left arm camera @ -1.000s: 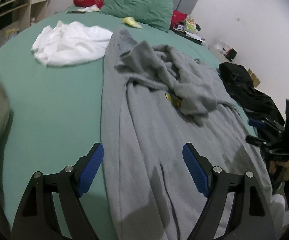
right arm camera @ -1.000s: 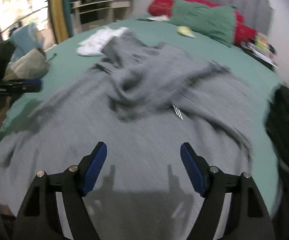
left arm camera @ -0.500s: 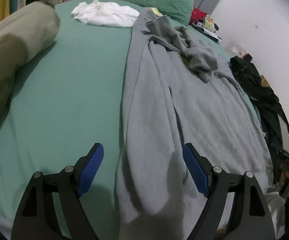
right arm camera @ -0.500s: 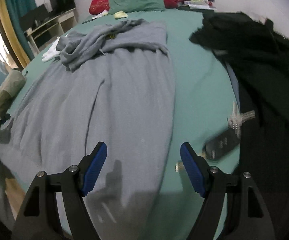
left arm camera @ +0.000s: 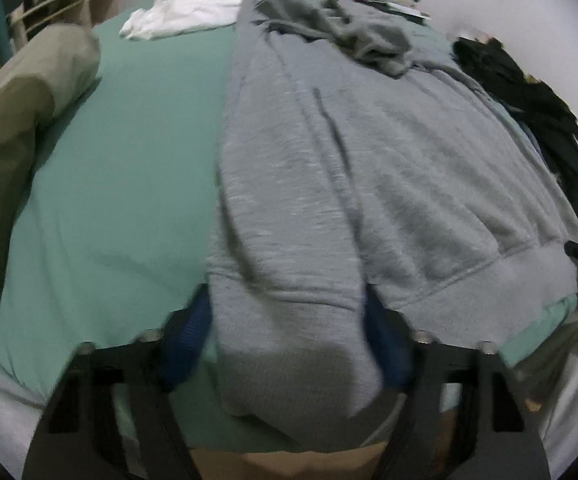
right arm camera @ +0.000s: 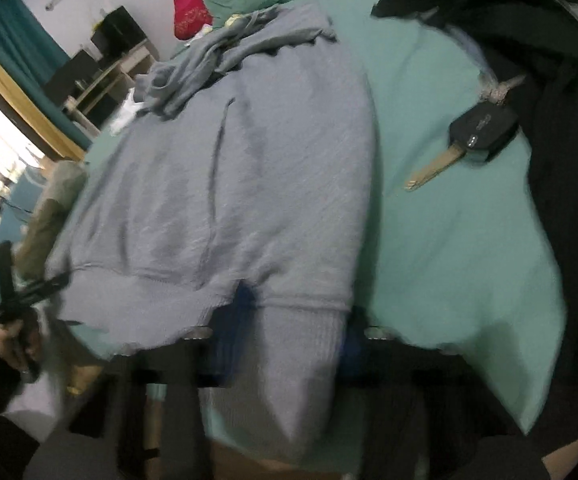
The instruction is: Fold large clothes
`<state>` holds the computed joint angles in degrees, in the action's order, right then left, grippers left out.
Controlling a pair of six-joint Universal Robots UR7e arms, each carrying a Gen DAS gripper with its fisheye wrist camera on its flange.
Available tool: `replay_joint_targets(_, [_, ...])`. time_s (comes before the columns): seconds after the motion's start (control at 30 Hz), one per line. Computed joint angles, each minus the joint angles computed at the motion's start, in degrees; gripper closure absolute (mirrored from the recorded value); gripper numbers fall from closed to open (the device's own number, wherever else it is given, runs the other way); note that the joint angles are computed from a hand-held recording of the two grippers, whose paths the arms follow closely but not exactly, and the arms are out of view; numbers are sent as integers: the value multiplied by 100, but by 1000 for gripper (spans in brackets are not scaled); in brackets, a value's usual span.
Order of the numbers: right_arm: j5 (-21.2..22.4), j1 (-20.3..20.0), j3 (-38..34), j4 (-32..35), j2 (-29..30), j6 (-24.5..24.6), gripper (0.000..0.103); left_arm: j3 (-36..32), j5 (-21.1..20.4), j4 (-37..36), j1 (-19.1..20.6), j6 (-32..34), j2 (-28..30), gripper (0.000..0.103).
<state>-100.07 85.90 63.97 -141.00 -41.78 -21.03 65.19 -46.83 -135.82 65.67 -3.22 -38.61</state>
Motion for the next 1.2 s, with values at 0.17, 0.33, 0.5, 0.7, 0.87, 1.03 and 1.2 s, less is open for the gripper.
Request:
replay_joint_targets(0.17, [317, 110, 622, -892, -222, -265, 88, 266, -237, -363, -101, 148, -223, 89])
replay_joint_targets(0.33, [917, 160, 1082, -1293, -616, -17, 88, 754, -407, -990, -261, -38, -709, 90])
replay_joint_targets(0.5, [985, 374, 1773, -1743, -1077, -168, 88, 1396, -474, -1190, -502, -205, -1338, 90])
replay_joint_targets(0.7, [935, 620, 2702, -2424, -1804, -409, 88, 2095, -523, -1331, -805, -395, -2037, 90])
replay_joint_targets(0.87, [836, 931, 3279, -2852, -2331, -677, 88, 2543, -426, -1339, -1152, -560, -2590, 90])
replay_joint_targets(1.03, [822, 1197, 3537, -3157, -2632, -799, 88, 2703, -78, -1091, -1558, -807, -3014, 90])
replay_joint_targets(1.2, [813, 1269, 3448, -3218, -2657, -772, 88, 2383, -162, -767, -1610, -1186, -2991, 90])
